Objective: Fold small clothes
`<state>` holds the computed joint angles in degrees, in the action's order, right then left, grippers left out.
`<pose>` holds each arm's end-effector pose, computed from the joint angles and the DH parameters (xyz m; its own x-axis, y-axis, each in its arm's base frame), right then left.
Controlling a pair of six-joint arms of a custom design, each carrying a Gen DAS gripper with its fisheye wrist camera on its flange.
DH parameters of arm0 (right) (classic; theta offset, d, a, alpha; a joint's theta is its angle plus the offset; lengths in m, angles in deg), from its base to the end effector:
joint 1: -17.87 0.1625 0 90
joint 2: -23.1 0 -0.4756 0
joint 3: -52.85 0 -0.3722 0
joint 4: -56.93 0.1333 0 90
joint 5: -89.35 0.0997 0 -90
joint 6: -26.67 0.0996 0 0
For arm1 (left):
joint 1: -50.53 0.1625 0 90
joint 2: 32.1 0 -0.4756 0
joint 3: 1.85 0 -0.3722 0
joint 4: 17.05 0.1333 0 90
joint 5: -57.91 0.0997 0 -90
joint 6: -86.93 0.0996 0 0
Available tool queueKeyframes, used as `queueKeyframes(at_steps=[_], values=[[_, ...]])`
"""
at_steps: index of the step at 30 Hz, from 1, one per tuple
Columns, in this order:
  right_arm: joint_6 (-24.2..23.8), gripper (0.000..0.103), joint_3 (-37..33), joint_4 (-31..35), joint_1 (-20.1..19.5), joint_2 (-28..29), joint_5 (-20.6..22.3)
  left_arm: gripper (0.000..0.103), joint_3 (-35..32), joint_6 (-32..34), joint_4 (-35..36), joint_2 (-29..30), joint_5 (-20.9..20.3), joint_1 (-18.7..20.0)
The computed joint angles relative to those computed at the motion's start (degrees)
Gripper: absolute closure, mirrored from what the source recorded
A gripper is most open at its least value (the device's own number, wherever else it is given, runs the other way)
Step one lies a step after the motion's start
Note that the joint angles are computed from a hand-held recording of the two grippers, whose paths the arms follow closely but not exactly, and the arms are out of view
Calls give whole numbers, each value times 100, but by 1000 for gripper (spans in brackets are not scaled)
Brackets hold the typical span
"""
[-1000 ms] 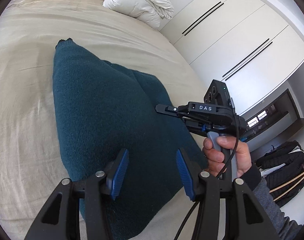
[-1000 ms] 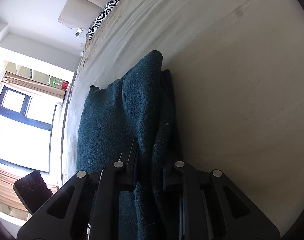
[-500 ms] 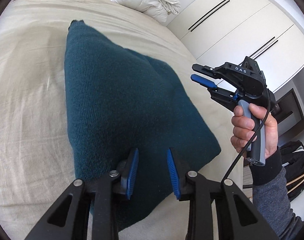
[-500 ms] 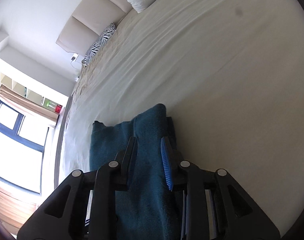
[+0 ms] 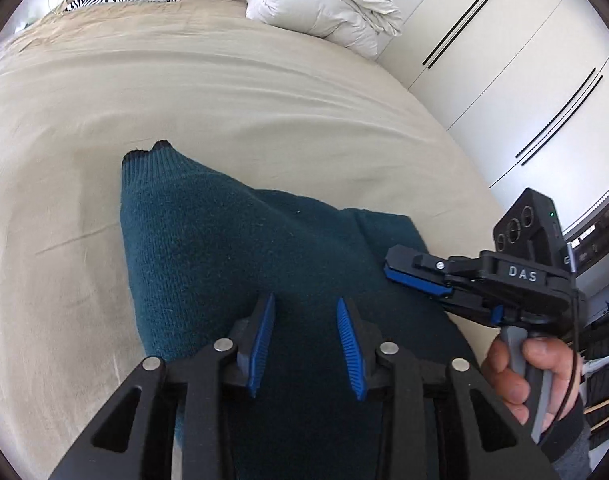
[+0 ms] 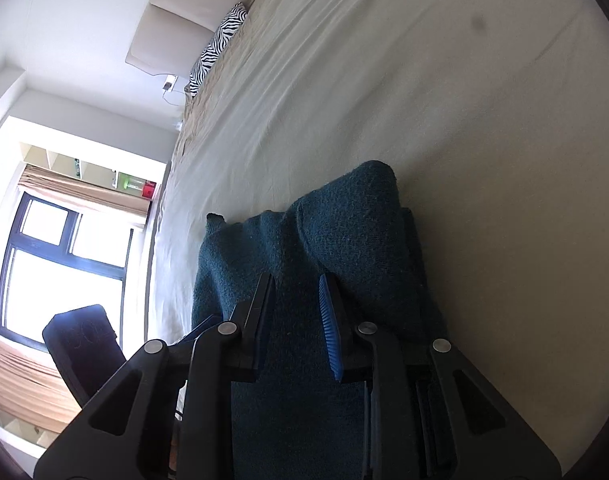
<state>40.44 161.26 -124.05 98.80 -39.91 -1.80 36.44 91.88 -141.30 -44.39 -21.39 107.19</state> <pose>0.0322 -0.6311 0.3228 -0.9305 0.3313 -0.1564 0.3416 0.6304 -0.6970 -0.3744 -0.8453 0.0180 -0.7855 0.5872 -0.1954 0.6140 0.7790 -0.1271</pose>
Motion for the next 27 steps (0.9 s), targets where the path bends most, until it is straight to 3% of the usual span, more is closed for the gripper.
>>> queueKeyframes(at_steps=[2,4,6,10,13,16,19,20,22,25,27], values=[[-199,86,82,-190,-72,39,109,70,182,53,-206,-36,97,-12],[-190,94,112,-215,-178,46,221,70,233,162,-282,-27,154,-14],[-120,95,157,-163,-196,-17,246,70,113,196,-208,35,106,-3],[-88,88,389,-259,216,-219,-454,71,232,4,-67,-167,11,21],[-314,88,1000,-583,402,-507,-393,71,837,-131,-387,-516,-6,14],[-300,88,1483,-768,382,-568,-405,71,1412,170,-922,-672,195,-27],[-424,90,1914,-1723,5,-302,220,71,1464,239,-1024,-647,119,8],[-546,90,1976,-1889,0,-273,235,71,1406,236,-967,-627,58,34],[-415,89,1922,-1621,158,-366,-41,71,1263,288,-806,-601,12,63],[-235,84,1886,-1494,380,-589,-350,71,1343,177,-830,-760,-116,71],[-351,67,1919,-1636,530,-723,-676,58,1677,-4,-1144,-995,-253,88]])
